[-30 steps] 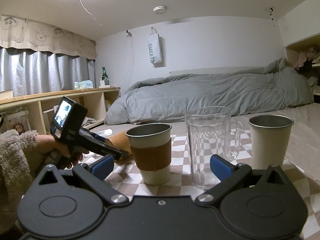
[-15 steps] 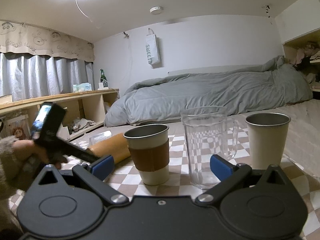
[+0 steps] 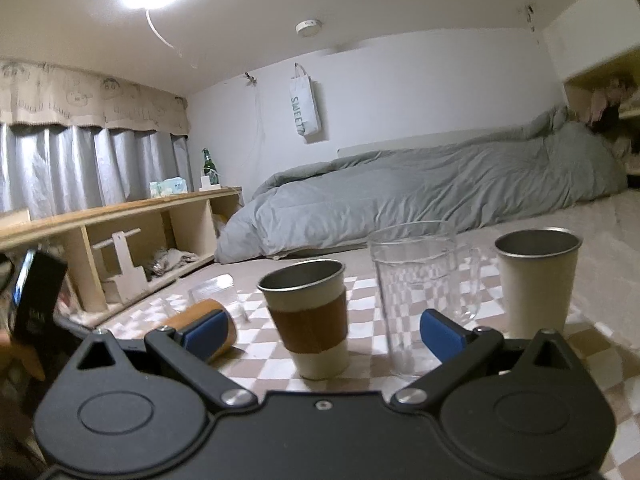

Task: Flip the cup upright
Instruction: 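Lift and tilt the wooden cup upright with the left tool while the right tool reaches its open end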

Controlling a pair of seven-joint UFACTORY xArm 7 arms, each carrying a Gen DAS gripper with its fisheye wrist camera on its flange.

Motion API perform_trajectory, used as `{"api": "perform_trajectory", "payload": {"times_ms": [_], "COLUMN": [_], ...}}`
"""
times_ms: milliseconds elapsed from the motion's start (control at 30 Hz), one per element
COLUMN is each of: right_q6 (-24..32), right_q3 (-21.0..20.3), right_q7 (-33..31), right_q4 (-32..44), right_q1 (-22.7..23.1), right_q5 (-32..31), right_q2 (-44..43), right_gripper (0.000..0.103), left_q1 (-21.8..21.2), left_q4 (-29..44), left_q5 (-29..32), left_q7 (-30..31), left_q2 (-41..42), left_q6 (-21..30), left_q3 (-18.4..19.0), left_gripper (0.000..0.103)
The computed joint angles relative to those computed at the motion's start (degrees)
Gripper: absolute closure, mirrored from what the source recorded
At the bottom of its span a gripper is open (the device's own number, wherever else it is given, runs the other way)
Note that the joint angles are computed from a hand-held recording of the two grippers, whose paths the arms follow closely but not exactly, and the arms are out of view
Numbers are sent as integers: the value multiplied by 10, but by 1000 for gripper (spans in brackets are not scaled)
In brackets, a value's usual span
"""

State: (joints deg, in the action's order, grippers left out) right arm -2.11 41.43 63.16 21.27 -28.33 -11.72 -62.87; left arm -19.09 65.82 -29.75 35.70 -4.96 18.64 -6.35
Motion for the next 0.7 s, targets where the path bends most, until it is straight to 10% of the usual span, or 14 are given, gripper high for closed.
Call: {"api": "perform_trajectory", "payload": {"times_ms": [433, 700], "right_q6": [-7, 171], "right_q3": [-17, 17], "right_q7": [-80, 0], "right_q4": [227, 466], "right_q1": [21, 45], "right_q5": [2, -51], "right_q2": [294, 570], "right_gripper": [0, 7], "left_q1": [-44, -11], "left_q4": [-17, -17], "left_q5": [-392, -490], "left_q7": [327, 430], "left_q2": [-4, -8], "left_q6": [-59, -21], "left_q3": [27, 13], "left_gripper": [37, 38]}}
